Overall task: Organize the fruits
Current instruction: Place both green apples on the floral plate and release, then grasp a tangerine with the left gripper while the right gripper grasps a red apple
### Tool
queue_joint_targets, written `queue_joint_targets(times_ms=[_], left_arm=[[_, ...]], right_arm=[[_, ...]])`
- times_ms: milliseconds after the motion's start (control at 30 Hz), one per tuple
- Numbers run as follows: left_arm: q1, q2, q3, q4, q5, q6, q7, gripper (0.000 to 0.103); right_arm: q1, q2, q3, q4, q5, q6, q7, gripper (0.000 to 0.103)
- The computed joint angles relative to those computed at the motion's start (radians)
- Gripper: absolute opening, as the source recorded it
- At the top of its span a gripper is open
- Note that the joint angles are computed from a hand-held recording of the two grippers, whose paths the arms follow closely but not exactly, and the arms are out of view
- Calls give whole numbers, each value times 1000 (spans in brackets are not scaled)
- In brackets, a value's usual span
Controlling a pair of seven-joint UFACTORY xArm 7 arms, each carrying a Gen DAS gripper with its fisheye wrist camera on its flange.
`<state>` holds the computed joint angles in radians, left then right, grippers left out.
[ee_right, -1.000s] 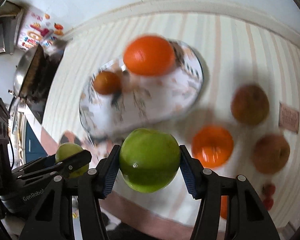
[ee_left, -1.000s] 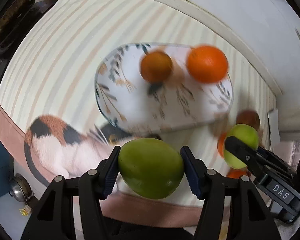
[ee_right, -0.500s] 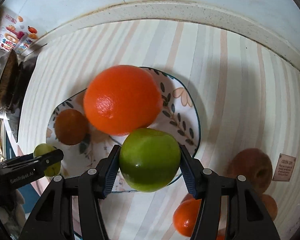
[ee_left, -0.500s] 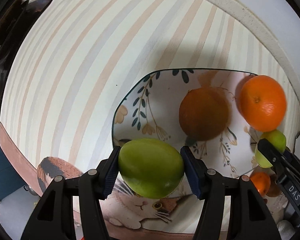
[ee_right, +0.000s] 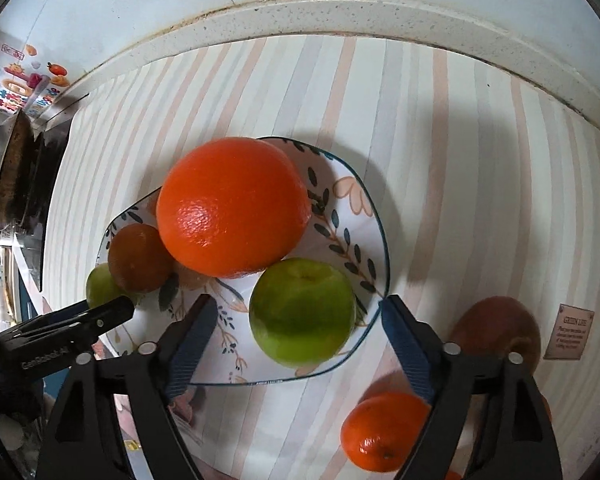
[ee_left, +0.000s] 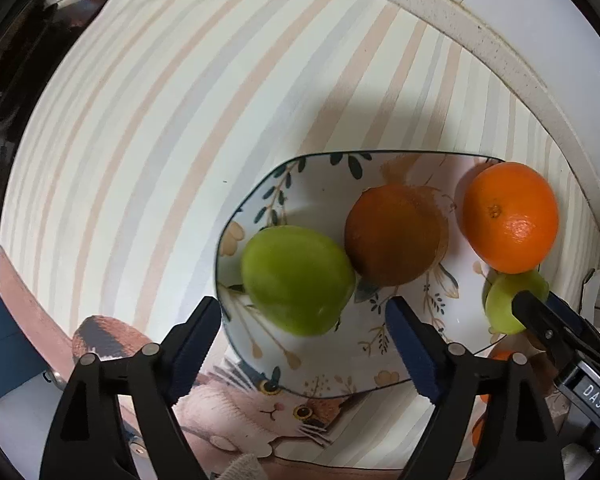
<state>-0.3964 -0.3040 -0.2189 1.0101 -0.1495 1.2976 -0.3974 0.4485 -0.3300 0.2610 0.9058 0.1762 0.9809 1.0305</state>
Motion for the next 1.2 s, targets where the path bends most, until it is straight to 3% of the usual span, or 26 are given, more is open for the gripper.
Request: queue_joint_targets(times_ms=[433, 667, 1200], left_arm=[[13, -236, 9, -45, 10, 81, 44, 84], [10, -371, -18, -76, -1, 93, 39, 84], [30, -534, -18, -8, -39, 180, 64, 84]], right_arm=[[34, -55, 72, 118, -65, 143, 49, 95], [53, -65, 120, 210, -126, 217, 95, 95], [67, -76, 235, 445, -250, 406, 196, 95]])
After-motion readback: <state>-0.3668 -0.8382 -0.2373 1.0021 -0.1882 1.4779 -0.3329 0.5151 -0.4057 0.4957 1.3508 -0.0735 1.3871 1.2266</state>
